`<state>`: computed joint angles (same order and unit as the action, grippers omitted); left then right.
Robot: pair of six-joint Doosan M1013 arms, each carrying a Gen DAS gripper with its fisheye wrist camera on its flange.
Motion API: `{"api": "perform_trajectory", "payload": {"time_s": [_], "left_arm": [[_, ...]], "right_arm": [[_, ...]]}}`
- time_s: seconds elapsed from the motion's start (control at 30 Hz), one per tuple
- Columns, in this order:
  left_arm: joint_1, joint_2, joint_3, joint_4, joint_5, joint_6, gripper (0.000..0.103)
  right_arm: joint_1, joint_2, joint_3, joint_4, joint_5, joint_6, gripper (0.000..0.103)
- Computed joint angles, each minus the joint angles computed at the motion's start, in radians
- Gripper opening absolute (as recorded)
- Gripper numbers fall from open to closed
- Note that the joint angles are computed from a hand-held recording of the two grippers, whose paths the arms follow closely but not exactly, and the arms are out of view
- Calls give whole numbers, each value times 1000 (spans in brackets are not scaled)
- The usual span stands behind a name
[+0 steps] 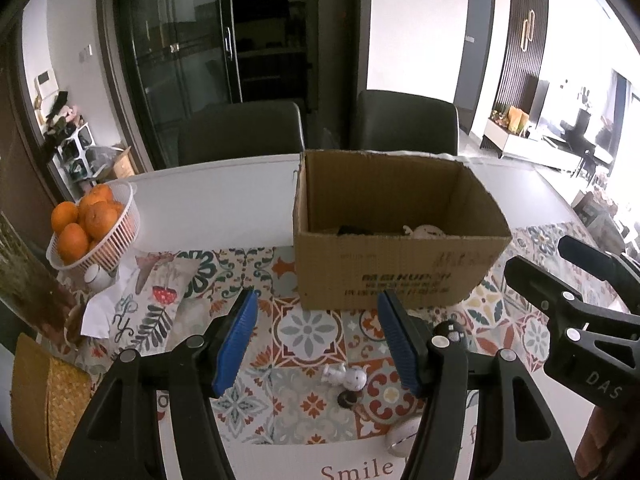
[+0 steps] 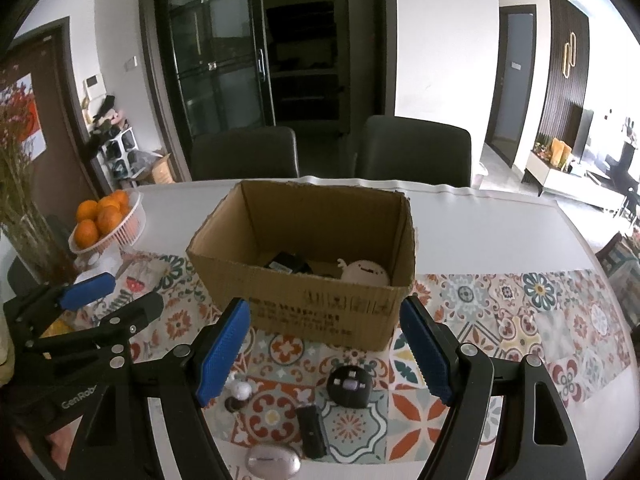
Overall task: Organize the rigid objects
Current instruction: 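Withdraw both open tools from the box back toward the remaining items, then move right tool to black rectangular device while left tool approaches white figurine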
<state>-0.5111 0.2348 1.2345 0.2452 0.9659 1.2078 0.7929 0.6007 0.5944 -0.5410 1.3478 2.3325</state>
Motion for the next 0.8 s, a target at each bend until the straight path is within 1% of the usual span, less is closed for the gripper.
{"api": "perform_trajectory", "payload": {"time_s": [0.43, 0.8], "left_arm": [[3, -16, 59, -23, 11, 30, 62], [10, -20, 104, -84, 8, 86, 62]], "right_arm": [[5, -19, 67, 66, 13, 14, 78], [4, -30, 125, 142, 25, 28, 78]]}}
